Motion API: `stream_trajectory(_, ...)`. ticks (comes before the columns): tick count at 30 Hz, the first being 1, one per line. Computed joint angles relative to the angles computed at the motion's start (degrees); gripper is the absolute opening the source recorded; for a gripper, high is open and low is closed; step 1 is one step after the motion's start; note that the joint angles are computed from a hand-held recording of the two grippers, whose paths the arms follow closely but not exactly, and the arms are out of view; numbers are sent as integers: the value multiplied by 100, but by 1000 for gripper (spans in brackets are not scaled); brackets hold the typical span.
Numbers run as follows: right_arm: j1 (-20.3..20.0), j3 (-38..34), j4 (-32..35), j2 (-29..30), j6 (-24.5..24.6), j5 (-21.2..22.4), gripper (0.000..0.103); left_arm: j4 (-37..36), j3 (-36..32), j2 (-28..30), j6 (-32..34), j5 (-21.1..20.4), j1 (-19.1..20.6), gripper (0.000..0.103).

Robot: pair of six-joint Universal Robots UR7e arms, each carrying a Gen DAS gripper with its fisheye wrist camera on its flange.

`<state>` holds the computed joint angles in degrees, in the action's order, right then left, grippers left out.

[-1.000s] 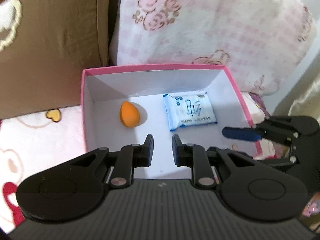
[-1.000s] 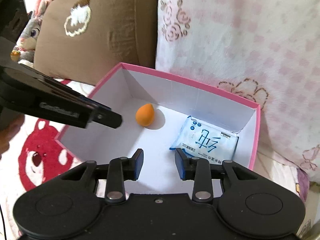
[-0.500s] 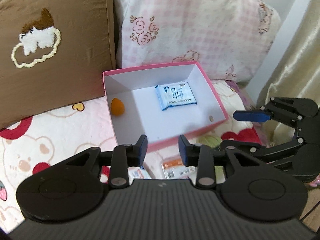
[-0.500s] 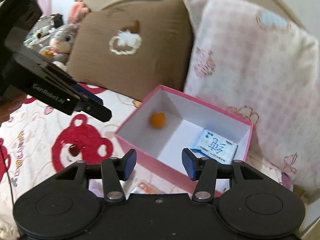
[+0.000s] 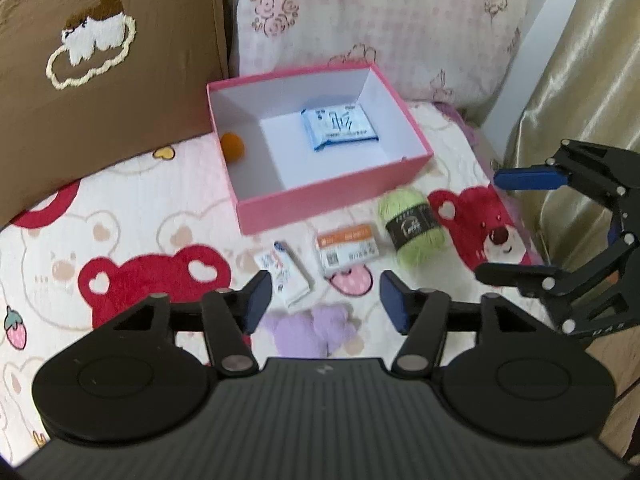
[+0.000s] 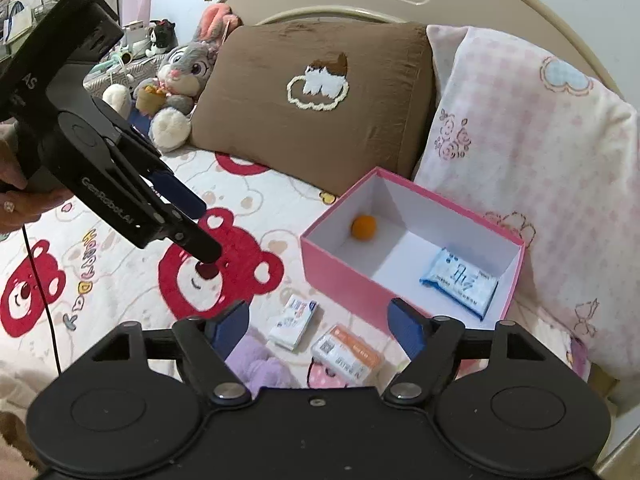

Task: Organize objects
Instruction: 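Move the left tool back over the purple plush toy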

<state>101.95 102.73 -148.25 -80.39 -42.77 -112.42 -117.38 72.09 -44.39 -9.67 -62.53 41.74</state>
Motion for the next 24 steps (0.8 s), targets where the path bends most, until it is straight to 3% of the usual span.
stream_trajectory(4, -25, 121, 234, -167, 224, 21, 83, 43, 208, -124, 22, 131, -89, 71)
stream_trajectory(14, -130, 498, 546, -432, 474, 197, 96, -337, 797, -335, -74, -12, -148, 91)
stream_trajectory(19, -362, 821, 249, -400, 509, 376, 96, -612, 1193, -326, -317, -29, -26, 93)
stream_trajectory(24, -559, 1188, -358, -227, 109, 461, 96, -1031, 1523, -283, -251, 46, 109, 93)
